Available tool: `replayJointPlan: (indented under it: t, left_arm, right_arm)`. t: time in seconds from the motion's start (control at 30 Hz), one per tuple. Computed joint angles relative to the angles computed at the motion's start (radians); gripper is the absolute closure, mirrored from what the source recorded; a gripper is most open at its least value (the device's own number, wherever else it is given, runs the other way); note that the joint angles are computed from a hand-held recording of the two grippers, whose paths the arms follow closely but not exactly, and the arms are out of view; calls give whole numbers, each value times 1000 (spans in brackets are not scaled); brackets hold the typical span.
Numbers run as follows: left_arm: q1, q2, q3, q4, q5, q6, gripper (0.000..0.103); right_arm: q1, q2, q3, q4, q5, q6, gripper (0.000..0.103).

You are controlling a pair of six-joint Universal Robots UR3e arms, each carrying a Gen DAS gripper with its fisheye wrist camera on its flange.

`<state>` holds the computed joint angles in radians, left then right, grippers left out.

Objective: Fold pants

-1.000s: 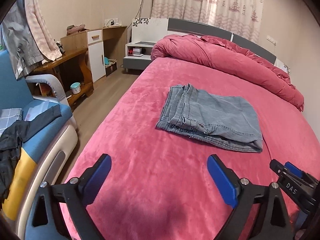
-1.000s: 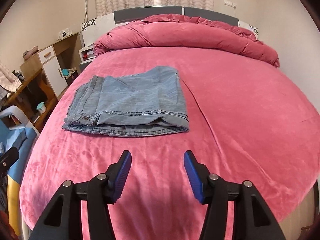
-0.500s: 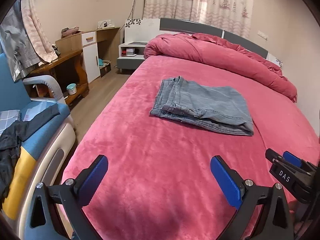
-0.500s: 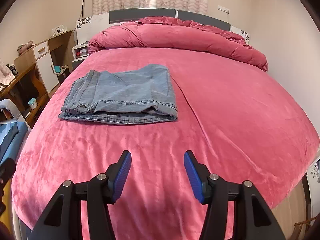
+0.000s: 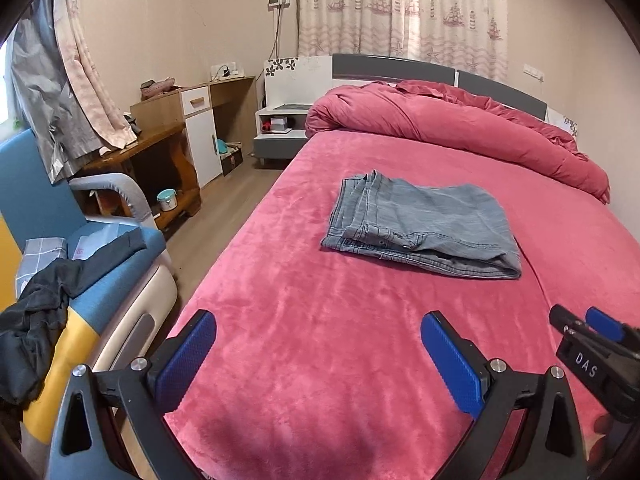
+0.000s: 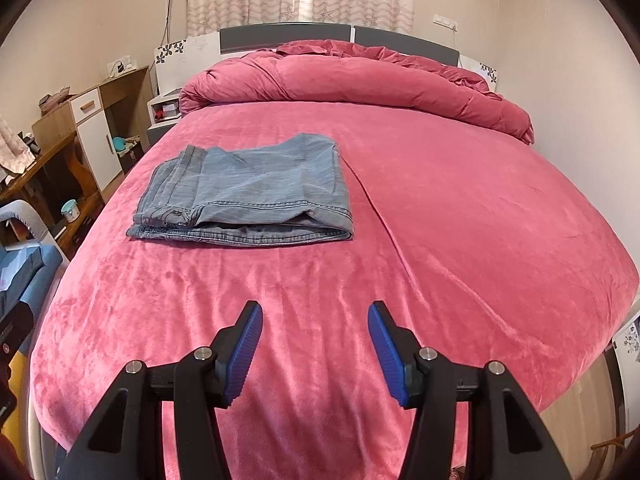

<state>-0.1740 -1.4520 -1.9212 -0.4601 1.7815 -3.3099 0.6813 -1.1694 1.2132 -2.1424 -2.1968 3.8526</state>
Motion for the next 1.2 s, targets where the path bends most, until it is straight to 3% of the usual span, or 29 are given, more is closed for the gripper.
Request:
replayJointPlan:
  t: [0.27, 1.2]
  left_arm:
    - [25, 29, -24, -5, -56, -14, 0]
    - [32, 15, -10, -22, -68, -1, 0]
  right_arm:
    - [-3, -18, 18, -16, -2, -5, 47]
    - [9, 17, -11, -14, 6, -13, 47]
